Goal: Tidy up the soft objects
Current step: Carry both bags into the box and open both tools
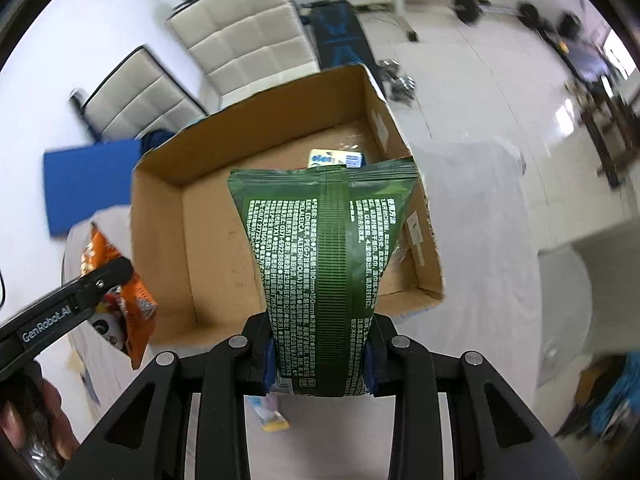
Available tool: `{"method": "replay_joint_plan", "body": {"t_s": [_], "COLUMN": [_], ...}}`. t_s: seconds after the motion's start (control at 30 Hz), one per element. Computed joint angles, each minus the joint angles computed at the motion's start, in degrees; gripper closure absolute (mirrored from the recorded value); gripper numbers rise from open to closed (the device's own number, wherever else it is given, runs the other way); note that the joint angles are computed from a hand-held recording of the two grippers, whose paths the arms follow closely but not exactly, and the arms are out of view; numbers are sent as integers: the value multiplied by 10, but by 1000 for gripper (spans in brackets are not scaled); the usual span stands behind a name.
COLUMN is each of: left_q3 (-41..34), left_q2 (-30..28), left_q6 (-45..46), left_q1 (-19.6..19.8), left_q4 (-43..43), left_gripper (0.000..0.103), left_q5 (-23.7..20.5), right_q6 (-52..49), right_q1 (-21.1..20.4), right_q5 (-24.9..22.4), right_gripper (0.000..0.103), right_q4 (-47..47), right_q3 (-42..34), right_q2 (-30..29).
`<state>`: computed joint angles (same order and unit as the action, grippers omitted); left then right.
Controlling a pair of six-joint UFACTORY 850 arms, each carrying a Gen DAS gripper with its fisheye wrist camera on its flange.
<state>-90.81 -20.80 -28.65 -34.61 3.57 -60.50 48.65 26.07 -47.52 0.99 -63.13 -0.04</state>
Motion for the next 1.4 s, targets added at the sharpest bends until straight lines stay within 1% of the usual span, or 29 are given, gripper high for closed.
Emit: {"method": "replay_joint_plan", "body": {"t_s": [0.13, 0.33, 0.53, 0.6, 0.67, 0.7, 0.8, 0.9, 0.93, 0.97, 1.0, 1.07, 1.13, 1.23, 1.3, 1.37, 1.4], "left_q3": [-20, -38, -50, -53, -57, -62, -76, -88, -87, -86, -85, -83, -77, -68, -59, -47, -41], "left_q2": [-34, -71, -100, -107, -112, -116, -128, -139, -138, -138, -137, -135, -129, -118, -107, -95, -88], "left_q6": [17, 42, 60, 65, 69, 74, 85, 82, 85, 87, 87, 87, 84, 79, 79, 78, 76], "left_q1": [10, 24, 32, 35, 36, 37, 38, 34, 34, 34, 33, 33, 34, 33, 34, 35, 34], "left_q4": [1, -13, -31, -37, -39, -43, -51, -34, -34, -34, -33, -34, -34, -30, -33, -32, -28], "left_gripper": [45, 45, 45, 45, 45, 45, 42, 42, 41, 39, 38, 33, 28, 26, 22, 12, 10], "left_q5": [-8, -8, -12, -10, -9, -13, -28, -47, -45, -44, -44, -42, -38, -31, -28, -22, -20], "right_q6": [55, 119, 159, 163, 177, 177, 156, 126, 113, 102, 106, 119, 113, 105, 113, 111, 108], "right_q1": [-5, -15, -11, -10, -6, -6, -13, -18, -19, -19, -17, -9, -5, -3, 0, 2, 2], "right_q5": [21, 56, 80, 91, 95, 91, 94, 97, 94, 96, 98, 102, 100, 95, 90, 88, 86], "right_gripper": [69, 69, 69, 69, 69, 69, 68, 66, 63, 50, 34, 19, 18, 17, 12, 11, 11], "right_q4": [-12, -19, -20, -7, -15, -14, 26, 59, 71, 82, 81, 67, 66, 72, 63, 58, 58], "right_q3": [7, 13, 17, 19, 14, 10, 6, 0, -3, -3, -3, -3, -5, -8, -9, -6, -6], "right_q2": [-27, -70, -88, -89, -93, -98, -110, -124, -129, -132, -132, -131, -132, -134, -133, -130, -129]}}
